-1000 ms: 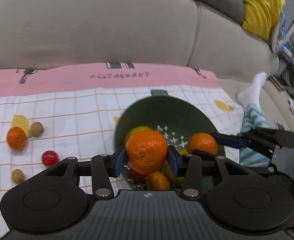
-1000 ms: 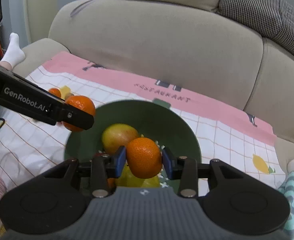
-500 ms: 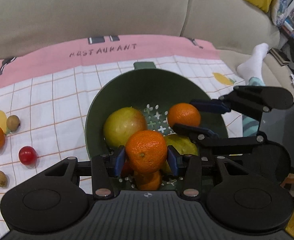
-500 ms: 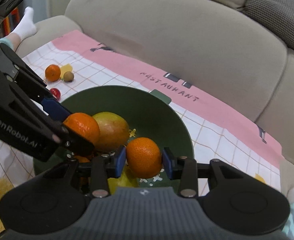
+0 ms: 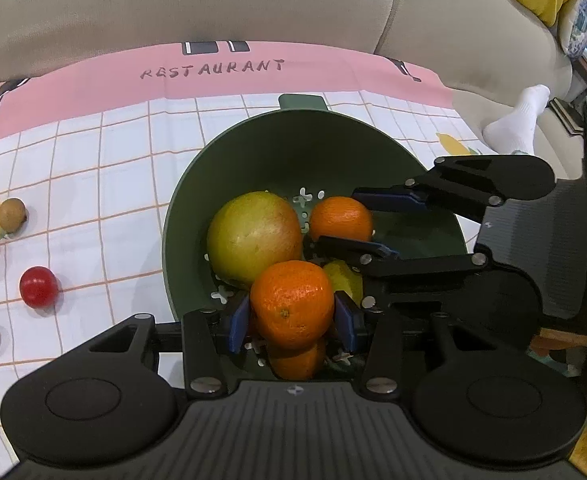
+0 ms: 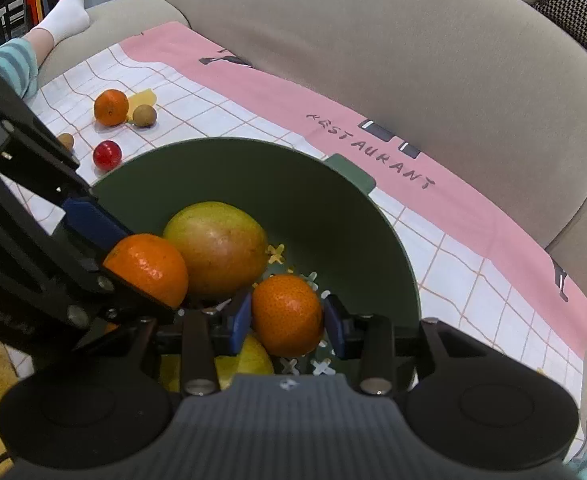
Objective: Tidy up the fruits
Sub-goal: 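Carry both oranges over the green colander with both grippers, then open both grippers to drop the oranges into the colander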
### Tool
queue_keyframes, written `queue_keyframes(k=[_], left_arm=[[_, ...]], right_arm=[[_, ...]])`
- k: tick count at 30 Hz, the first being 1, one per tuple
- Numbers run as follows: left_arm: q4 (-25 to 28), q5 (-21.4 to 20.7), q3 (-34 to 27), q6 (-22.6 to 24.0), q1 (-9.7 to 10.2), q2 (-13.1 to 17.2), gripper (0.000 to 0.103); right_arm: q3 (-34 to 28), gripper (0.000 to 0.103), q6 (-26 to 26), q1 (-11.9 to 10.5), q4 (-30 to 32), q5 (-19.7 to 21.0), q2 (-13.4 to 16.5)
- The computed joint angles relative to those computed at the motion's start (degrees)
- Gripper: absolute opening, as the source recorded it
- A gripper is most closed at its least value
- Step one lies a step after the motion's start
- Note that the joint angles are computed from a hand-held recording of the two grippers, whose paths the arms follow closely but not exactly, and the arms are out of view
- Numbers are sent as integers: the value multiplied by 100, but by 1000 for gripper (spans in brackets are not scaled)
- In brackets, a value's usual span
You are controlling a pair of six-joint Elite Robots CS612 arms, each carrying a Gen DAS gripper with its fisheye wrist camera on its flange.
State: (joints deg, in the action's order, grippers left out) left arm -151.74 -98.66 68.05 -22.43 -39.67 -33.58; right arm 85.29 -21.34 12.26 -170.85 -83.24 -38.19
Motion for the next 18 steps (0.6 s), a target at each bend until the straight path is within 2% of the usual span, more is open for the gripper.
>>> queue_keyframes(k=[6, 18], left_arm=[[-77, 1, 55, 55, -9, -17, 51], [-42, 132, 69, -4, -42, -33, 51]], right_arm=[[-140, 38, 89, -17, 280, 55, 45], [-147, 38, -90, 36, 417, -197, -8]])
